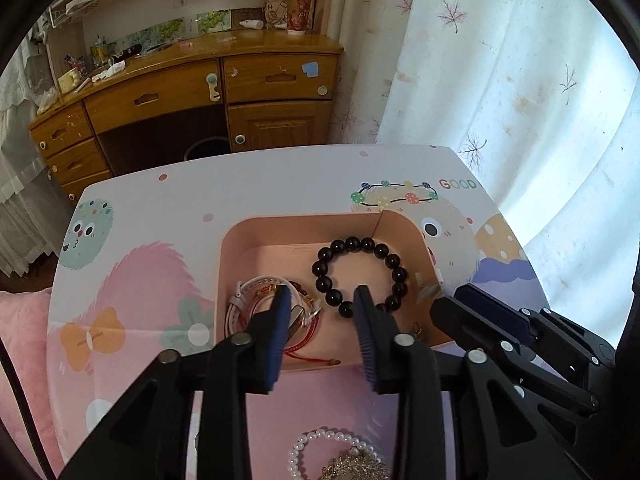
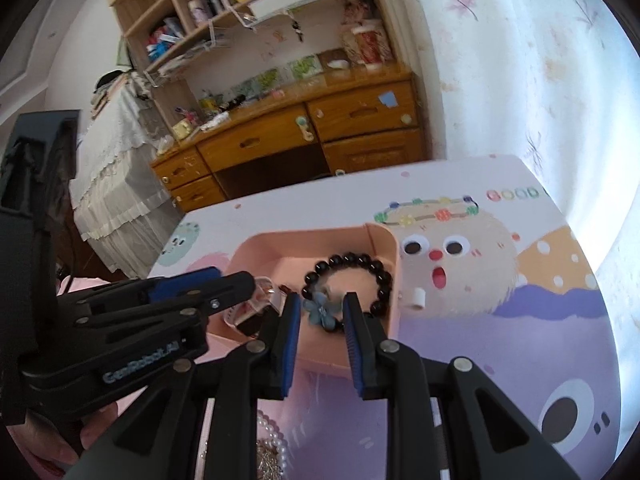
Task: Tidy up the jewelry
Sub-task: 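Carry the ring into the tray with the left tool and release it, then lower the left tool to the second ring beside the pearl necklace and grasp it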
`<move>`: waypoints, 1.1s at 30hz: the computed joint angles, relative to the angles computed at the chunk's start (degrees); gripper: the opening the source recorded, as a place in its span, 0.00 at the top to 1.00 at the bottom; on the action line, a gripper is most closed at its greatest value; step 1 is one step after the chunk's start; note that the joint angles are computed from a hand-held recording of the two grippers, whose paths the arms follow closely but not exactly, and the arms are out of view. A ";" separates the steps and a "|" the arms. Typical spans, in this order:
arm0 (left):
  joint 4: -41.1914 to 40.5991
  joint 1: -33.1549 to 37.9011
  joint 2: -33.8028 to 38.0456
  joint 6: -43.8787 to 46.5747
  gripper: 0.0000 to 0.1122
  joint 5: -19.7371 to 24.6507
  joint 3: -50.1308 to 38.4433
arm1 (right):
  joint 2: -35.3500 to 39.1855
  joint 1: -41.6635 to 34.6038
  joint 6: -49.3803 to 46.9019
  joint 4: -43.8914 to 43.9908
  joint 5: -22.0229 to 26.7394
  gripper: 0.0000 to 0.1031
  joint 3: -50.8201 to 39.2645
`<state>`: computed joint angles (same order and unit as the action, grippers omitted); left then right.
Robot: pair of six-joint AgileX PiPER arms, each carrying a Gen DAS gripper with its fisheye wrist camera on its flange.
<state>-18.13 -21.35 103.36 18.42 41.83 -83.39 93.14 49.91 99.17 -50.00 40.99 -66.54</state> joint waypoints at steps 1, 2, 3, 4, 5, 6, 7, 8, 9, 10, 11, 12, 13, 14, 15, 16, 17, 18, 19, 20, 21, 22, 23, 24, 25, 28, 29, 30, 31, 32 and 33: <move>0.06 0.19 0.07 -0.14 0.62 0.38 -0.22 | -0.46 0.07 1.20 -0.43 -0.78 0.76 0.84; -0.05 0.38 0.06 -0.13 0.57 0.69 -0.31 | -0.83 0.04 2.07 -0.67 -1.37 0.76 1.43; -0.31 0.68 0.02 -0.08 0.50 0.98 -0.42 | -1.08 0.08 2.72 -0.65 -1.44 0.76 1.78; -0.75 1.00 -0.10 0.29 0.50 1.08 -0.37 | -1.17 0.20 3.05 -0.42 -1.17 0.75 1.88; -1.09 1.32 -0.27 0.57 0.50 1.11 -0.27 | -1.21 0.28 3.16 -0.05 -0.97 0.75 1.92; -0.82 1.53 -0.33 0.28 0.50 1.20 -0.28 | -1.35 0.38 3.55 0.10 -1.00 0.75 2.12; -0.51 1.68 -0.26 -0.06 0.50 1.56 -0.47 | -1.43 0.35 3.76 0.18 -1.22 0.75 2.32; -0.29 1.93 -0.21 -0.22 0.50 2.03 -0.57 | -1.53 0.43 3.92 0.49 -1.28 0.75 2.45; 0.12 2.05 -0.20 -0.55 0.50 2.30 -0.62 | -1.63 0.58 4.06 0.75 -1.23 0.75 2.54; 0.51 2.24 -0.29 -0.80 0.50 2.48 -0.48 | -1.71 0.56 4.09 0.86 -1.39 0.75 2.68; 0.59 2.51 -0.41 -0.66 0.50 2.81 -0.30 | -1.79 0.78 4.18 1.03 -1.26 0.75 2.75; 0.56 2.76 -0.52 -0.43 0.50 3.06 -0.09 | -1.84 1.09 4.23 1.25 -0.98 0.75 2.76; 0.84 2.94 -0.79 -0.43 0.50 3.12 0.37 | -1.98 1.26 4.18 1.45 -0.92 0.75 2.85; 1.23 3.25 -1.36 -0.38 0.50 3.13 1.25 | -2.06 1.58 4.09 1.78 -0.85 0.75 2.91; 1.07 3.64 -1.86 0.06 0.50 3.27 1.99 | -2.13 1.92 4.03 2.21 -0.76 0.75 2.98; 0.89 4.04 -2.29 0.48 0.50 3.47 2.66 | -2.34 2.30 4.32 2.42 -0.89 0.75 3.31; 0.81 4.65 -3.01 0.99 0.50 3.84 3.74 | -2.50 2.66 4.67 2.69 -1.13 0.75 3.57; 0.74 5.07 -3.56 1.37 0.50 4.06 4.52 | -2.72 3.07 5.24 3.05 -1.51 0.75 3.95; 0.77 5.49 -4.23 1.76 0.50 4.33 5.46 | -2.92 3.46 5.81 3.52 -1.94 0.75 4.32; 0.64 6.23 -5.21 2.59 0.50 4.70 6.87 | -3.12 3.92 6.57 3.81 -2.28 0.75 4.73; 0.69 6.60 -5.86 2.96 0.50 4.90 7.81 | -3.35 4.56 7.47 4.26 -2.59 0.75 5.20; 0.72 7.31 -6.89 3.70 0.50 5.30 9.24 | -3.55 5.13 8.16 4.70 -2.75 0.75 5.61; 0.37 8.09 -7.88 4.76 0.50 5.54 10.60 | -3.66 5.79 8.79 5.27 -2.72 0.75 5.84; -0.05 8.85 -8.74 5.87 0.50 5.95 11.69 | -3.64 6.43 9.30 5.68 -2.47 0.75 5.78; -0.29 9.42 -9.50 6.74 0.50 6.20 12.71 | -3.73 7.21 10.07 6.11 -2.38 0.75 5.98; -0.80 11.83 -12.70 10.64 0.50 7.23 16.93 | -3.77 9.70 11.80 8.16 -1.45 0.73 6.10; -1.11 12.71 -13.73 12.26 0.50 7.77 18.29 | -3.87 10.32 12.40 8.50 -1.34 0.70 6.20; -1.21 13.38 -14.55 13.49 0.50 8.29 19.37 | -3.84 11.48 13.44 8.86 -1.03 0.68 6.17; -1.39 14.17 -15.50 15.01 0.50 9.03 20.63 | -3.86 12.31 14.03 9.06 -0.81 0.64 6.26; -1.48 14.64 -16.17 16.03 0.49 9.57 21.46 | -3.77 13.12 14.50 9.14 -0.42 0.62 6.14; -1.62 15.39 -17.17 17.69 0.48 10.19 22.79 | -3.40 14.57 14.69 9.53 0.46 0.61 5.58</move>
